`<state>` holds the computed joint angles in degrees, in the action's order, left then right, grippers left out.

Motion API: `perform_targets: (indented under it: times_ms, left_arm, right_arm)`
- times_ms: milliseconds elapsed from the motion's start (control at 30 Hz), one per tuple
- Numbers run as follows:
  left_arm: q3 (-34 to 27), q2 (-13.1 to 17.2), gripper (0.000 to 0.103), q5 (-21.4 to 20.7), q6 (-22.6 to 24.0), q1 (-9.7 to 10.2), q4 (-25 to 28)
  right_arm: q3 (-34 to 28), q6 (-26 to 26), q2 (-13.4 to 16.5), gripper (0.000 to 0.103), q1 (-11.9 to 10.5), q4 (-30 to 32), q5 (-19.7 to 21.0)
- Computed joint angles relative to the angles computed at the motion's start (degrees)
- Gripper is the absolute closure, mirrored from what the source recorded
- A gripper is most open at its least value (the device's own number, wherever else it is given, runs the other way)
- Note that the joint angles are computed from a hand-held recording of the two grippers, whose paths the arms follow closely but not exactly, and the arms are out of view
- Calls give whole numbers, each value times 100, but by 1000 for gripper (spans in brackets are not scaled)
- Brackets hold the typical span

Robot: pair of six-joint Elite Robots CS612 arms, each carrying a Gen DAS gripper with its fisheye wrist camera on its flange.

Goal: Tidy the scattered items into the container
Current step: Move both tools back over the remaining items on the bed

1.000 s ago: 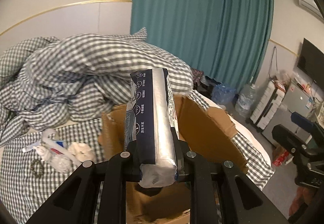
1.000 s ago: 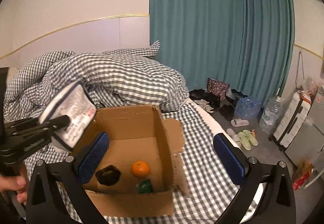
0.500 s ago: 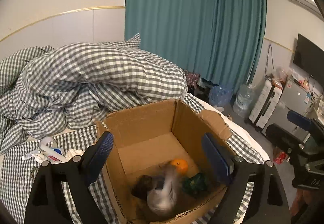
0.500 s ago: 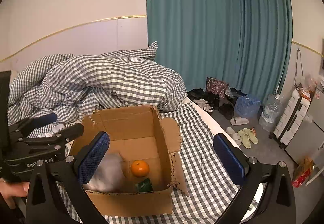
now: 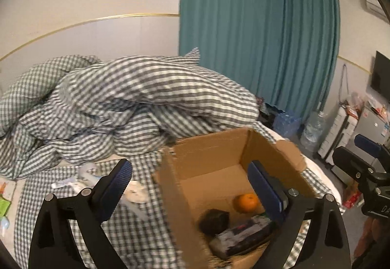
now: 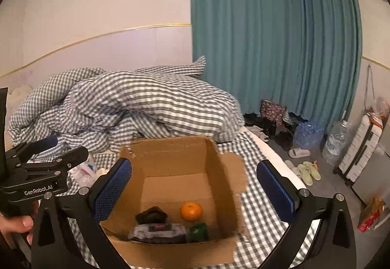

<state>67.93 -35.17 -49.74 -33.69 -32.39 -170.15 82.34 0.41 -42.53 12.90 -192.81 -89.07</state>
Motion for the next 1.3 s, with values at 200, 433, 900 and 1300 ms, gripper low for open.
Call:
perform_targets:
  times_ms: [200,433,900,1300]
  left_arm:
    - [645,-358,0,292,-339,67,-121]
    - [1376,-785,0,733,-918,150,28]
    - [2678,-1457,0,1163,-2307,368,399]
    - [3004,-1496,0,919,-2712,562,457]
  right_arm:
    - [-249,-118,109,0,191,109,170]
    - [-524,-241,243,0,433,216,339]
    - [-1289,-581,654,0,879,801,666]
    - [-1779,-822,952,0,1104,1294,735]
